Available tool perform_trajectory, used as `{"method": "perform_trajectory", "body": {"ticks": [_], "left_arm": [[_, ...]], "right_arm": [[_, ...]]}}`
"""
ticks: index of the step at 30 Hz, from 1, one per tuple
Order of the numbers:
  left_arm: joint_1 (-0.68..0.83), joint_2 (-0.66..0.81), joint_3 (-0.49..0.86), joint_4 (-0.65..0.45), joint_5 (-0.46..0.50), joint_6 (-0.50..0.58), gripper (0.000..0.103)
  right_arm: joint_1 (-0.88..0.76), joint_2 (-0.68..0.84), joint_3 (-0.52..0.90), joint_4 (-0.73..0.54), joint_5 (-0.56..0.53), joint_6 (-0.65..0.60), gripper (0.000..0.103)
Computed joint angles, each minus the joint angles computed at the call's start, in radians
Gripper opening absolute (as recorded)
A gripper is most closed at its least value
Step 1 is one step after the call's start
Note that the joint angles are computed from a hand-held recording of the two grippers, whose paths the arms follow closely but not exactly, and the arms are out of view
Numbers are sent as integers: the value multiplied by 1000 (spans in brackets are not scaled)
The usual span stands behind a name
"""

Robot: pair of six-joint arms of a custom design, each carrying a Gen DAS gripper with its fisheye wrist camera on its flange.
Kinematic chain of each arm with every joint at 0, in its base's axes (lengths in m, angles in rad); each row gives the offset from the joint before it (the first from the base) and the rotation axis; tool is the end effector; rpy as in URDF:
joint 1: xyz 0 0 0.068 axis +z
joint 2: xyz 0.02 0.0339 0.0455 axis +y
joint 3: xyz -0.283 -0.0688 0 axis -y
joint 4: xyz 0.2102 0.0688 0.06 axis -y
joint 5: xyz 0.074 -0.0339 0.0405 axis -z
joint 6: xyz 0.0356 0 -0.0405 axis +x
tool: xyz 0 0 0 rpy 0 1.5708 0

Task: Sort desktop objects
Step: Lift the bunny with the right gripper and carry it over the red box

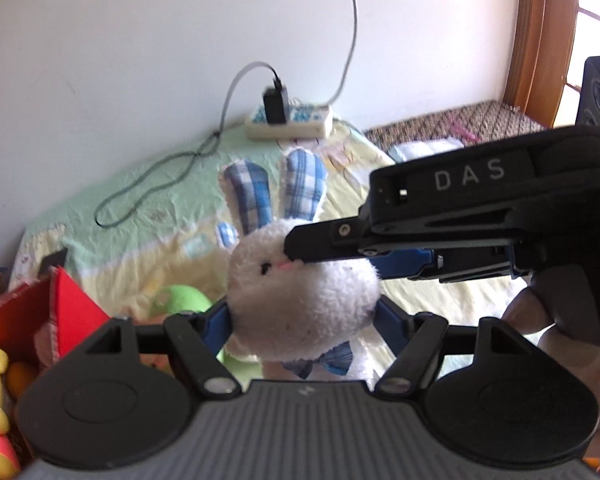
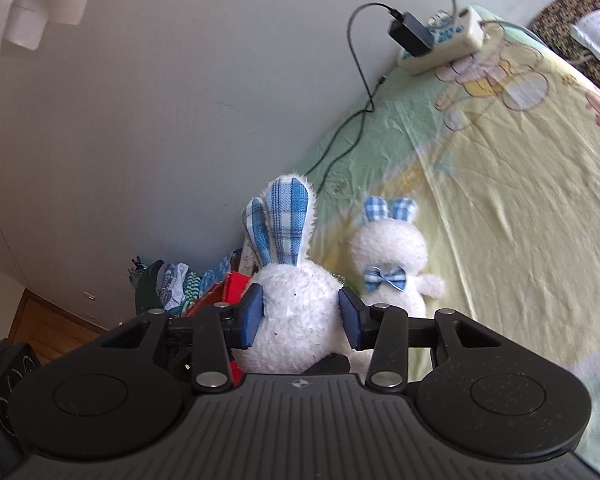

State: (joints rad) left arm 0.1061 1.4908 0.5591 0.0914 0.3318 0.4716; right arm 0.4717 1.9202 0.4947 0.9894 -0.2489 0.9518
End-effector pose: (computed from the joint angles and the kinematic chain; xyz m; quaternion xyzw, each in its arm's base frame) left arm 0.2426 0.0142 0.1825 0.2254 0.8952 -0.0475 0.3816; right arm 0.2677 0.1464 0.1343 0.1342 0.8287 0.4276 0.3354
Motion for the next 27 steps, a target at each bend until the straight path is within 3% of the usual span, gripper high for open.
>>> {"method": "perform_trajectory", "body": {"ticks": [7, 13, 19, 24, 27], "left_arm": [[277, -109, 56, -61, 168, 131, 74], [547, -11, 203, -117, 299, 263, 74], [670, 197, 368, -119, 305, 333, 75], [696, 387, 503, -136, 266, 380, 76], [706, 483, 603, -200, 251, 406, 76]], "right_arm": [[161, 32, 170, 19, 102, -1, 45], [296, 199, 469, -52, 159, -13, 45], [363, 421, 821, -212, 173, -6, 45], [390, 570, 1092, -424, 191, -1, 44], [405, 627, 1223, -561, 214, 1, 44]]}}
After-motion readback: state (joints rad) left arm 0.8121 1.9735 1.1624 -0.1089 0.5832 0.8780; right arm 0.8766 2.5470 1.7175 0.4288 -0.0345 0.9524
